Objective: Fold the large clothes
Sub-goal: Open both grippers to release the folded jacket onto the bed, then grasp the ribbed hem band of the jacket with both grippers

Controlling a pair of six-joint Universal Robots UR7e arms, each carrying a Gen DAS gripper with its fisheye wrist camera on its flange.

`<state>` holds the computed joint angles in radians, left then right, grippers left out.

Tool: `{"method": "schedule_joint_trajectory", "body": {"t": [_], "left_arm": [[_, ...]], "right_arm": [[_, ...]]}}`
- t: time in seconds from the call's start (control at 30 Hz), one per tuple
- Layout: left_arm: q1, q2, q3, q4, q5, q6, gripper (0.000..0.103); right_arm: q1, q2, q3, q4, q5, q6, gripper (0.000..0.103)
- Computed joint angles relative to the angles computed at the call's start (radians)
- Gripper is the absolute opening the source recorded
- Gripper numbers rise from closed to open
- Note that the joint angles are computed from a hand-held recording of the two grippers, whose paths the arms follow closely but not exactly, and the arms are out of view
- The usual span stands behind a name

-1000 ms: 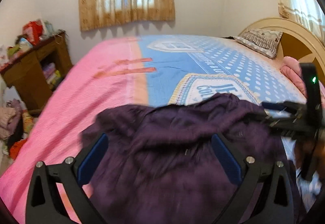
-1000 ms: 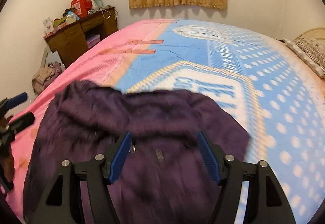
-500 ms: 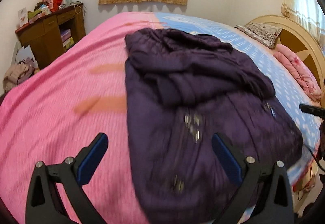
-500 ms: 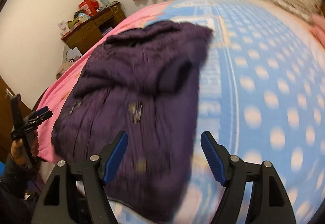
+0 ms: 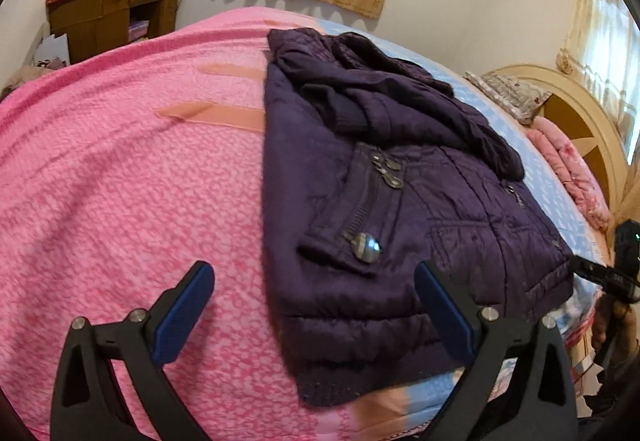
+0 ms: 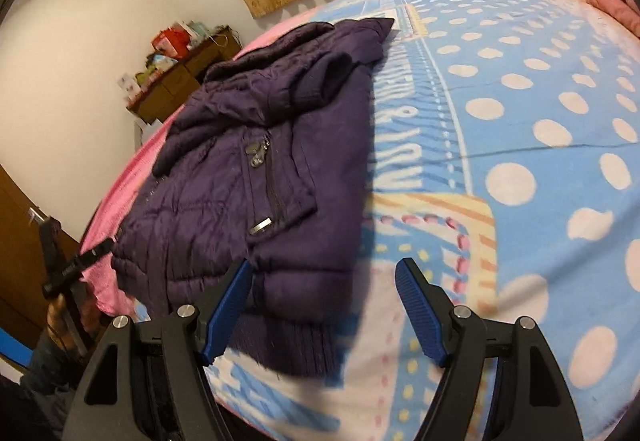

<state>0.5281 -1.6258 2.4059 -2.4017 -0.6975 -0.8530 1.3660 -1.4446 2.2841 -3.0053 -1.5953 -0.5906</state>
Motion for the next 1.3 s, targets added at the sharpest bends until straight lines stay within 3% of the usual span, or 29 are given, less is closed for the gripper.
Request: {"method": "schedule_joint_trajectory", "body": {"t": [0.13,0.17,0.23,0.27,0.33,0.4,0.57,0.73,0.83,0.9,0.97,1.07,1.2,1.3], "left_arm": [[0.016,0.039,0.013,-0.098,-0.032,0.086,0.086],[0.025,0.050,0.014,-0.126,-0.046,0.108,0.082],[0.028,0.065,0.013,-0.131,-0.037,0.121,0.075],[0.027,0.069,0.010,-0.125,-0.030,0.119,0.069],[0.012,0.047,0.010,-0.080,0.000,0.097,0.043],[-0.006,-0.004,0.014,-0.042,-0.004,0.083,0.033],[-0.121,-0.126,0.002,0.125,0.003,0.001,0.027],[-0.277,-0.248,-0.027,0.310,-0.055,-0.121,0.026],[-0.353,-0.292,-0.039,0.339,-0.092,-0.158,0.025],[-0.372,-0.288,-0.054,0.327,-0.103,-0.164,0.025],[-0.366,-0.278,-0.072,0.281,-0.113,-0.146,0.025],[-0.302,-0.221,-0.110,0.161,-0.132,-0.032,0.025],[-0.148,-0.112,-0.196,-0.020,-0.186,0.137,0.025],[-0.001,-0.009,-0.288,-0.105,-0.267,0.227,0.025]], "right_arm": [[-0.011,0.038,-0.009,-0.004,0.052,0.005,0.067],[-0.015,0.041,-0.011,-0.006,0.058,0.013,0.056],[-0.036,0.025,-0.019,0.047,0.116,0.032,0.043],[-0.045,0.011,-0.018,0.077,0.144,0.036,0.036],[-0.041,-0.016,0.000,0.075,0.152,0.022,0.031],[-0.051,-0.063,0.007,0.135,0.199,0.044,0.025],[-0.063,-0.221,0.066,0.266,0.275,0.042,0.024],[-0.098,-0.458,0.139,0.430,0.356,0.038,0.024],[-0.114,-0.588,0.153,0.521,0.427,0.043,0.023],[-0.099,-0.617,0.144,0.535,0.454,0.057,0.023],[-0.067,-0.586,0.114,0.518,0.468,0.085,0.023],[-0.029,-0.486,0.042,0.467,0.493,0.137,0.023],[0.035,-0.252,-0.120,0.348,0.491,0.258,0.023],[0.082,-0.064,-0.273,0.282,0.426,0.341,0.023]]}}
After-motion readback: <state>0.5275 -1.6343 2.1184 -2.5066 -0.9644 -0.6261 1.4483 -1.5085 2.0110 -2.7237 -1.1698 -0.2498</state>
